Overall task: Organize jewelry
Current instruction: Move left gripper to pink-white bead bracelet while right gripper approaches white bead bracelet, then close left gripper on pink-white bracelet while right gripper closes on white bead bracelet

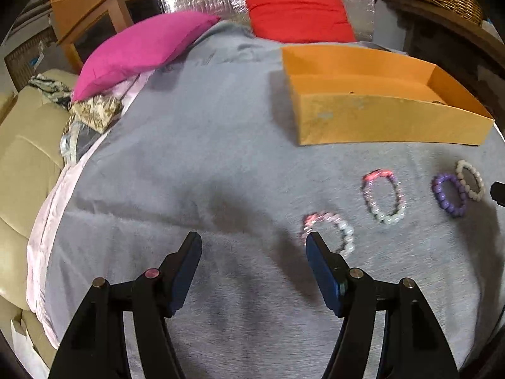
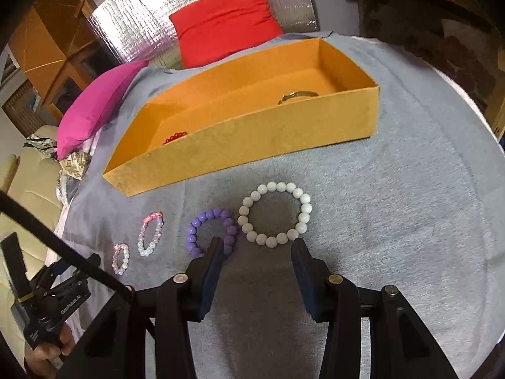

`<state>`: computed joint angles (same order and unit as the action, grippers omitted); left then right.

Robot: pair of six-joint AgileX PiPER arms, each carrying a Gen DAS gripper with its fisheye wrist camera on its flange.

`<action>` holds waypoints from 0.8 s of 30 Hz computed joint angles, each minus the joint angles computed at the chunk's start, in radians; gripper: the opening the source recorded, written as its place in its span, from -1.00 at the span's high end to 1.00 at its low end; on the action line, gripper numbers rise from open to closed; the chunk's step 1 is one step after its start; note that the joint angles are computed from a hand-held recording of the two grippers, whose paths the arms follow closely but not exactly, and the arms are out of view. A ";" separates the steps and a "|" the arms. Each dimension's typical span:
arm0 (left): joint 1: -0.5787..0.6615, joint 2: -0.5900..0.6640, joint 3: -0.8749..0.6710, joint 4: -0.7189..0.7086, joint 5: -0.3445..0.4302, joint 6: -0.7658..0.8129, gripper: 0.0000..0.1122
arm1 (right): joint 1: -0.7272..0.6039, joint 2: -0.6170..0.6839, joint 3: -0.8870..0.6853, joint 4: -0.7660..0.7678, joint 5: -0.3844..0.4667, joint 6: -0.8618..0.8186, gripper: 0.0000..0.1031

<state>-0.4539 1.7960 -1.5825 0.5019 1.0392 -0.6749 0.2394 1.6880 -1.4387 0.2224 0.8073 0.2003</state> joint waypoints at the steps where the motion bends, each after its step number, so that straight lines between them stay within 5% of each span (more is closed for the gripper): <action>1: 0.007 -0.003 0.004 -0.009 0.000 0.004 -0.23 | -0.001 0.003 -0.003 0.008 0.003 -0.005 0.06; 24: 0.021 0.044 -0.033 -0.185 0.024 0.120 -0.24 | 0.039 0.077 -0.037 0.072 0.046 -0.013 0.06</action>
<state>-0.4329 1.8397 -1.6158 0.3170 1.0634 -0.5546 0.2780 1.7649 -1.4759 0.2945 0.8532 0.1878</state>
